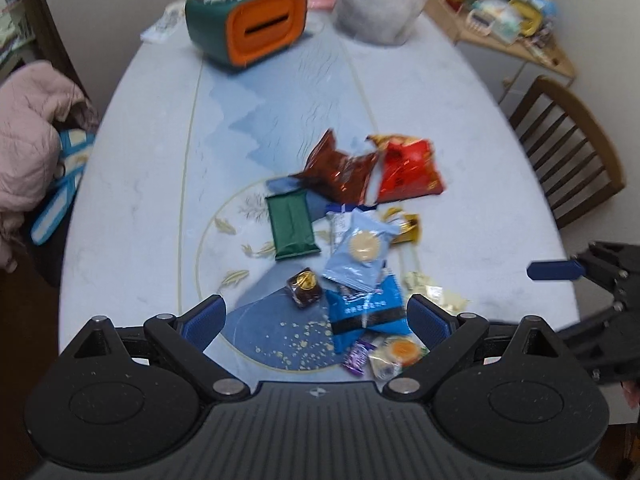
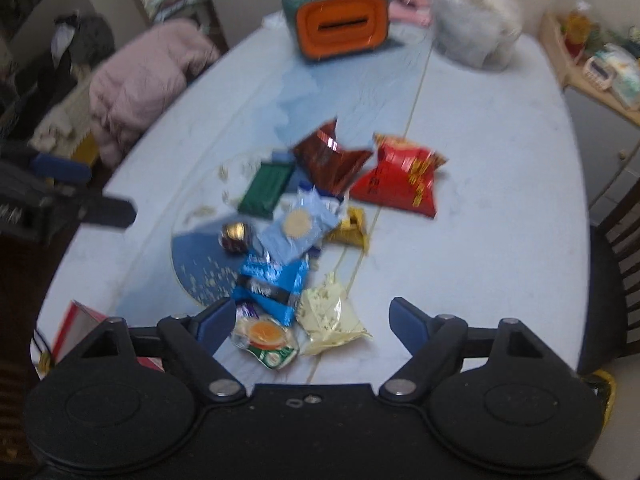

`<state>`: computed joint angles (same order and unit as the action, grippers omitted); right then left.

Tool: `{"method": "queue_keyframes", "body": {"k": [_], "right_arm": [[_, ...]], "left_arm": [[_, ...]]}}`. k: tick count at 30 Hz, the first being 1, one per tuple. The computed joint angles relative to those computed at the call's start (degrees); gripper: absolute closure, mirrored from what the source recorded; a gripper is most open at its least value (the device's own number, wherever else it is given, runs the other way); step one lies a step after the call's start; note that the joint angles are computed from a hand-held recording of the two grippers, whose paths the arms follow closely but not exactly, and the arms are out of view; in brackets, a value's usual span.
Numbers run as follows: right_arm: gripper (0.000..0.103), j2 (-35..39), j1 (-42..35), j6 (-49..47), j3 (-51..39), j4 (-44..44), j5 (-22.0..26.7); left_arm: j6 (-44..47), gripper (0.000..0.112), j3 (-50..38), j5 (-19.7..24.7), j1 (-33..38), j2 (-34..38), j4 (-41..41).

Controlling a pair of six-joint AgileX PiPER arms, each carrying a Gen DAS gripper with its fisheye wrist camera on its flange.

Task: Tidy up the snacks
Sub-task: 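Reach the left tool to the small brown chocolate while the right tool reaches the cream bag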

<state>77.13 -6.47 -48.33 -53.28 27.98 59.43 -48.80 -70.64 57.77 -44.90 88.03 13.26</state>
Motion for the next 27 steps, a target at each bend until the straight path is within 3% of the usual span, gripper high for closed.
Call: {"method": "queue_keyframes", "body": {"k": [8, 16, 20, 24, 27], "right_arm": [[0.025, 9.48, 3.33, -1.34, 0.41, -1.66, -5.03], [0.035, 17.64, 4.74, -1.47, -0.69, -1.4, -7.83], [0.037, 19.67, 5.34, -1.78, -1.01, -1.39, -8.4], [0.04, 20.86, 5.67, -1.51, -1.39, -1.64, -8.72], [0.044, 21.3, 5.98, -1.37, -1.37, -1.82, -9.29]], "left_arm": [[5.94, 0.015, 2.61, -8.03, 7.93, 8.3, -7.29], [13.52, 0.015, -0.99, -7.28, 15.59, 17.23, -19.92], [14.68, 0.016, -4.08, -4.94, 16.48, 21.61, -22.17], [14.54, 0.02, -6.7, -2.9, 16.88, 25.2, -22.76], [14.92, 0.033, -7.61, -2.51, 17.37, 26.84, -23.8]]}}
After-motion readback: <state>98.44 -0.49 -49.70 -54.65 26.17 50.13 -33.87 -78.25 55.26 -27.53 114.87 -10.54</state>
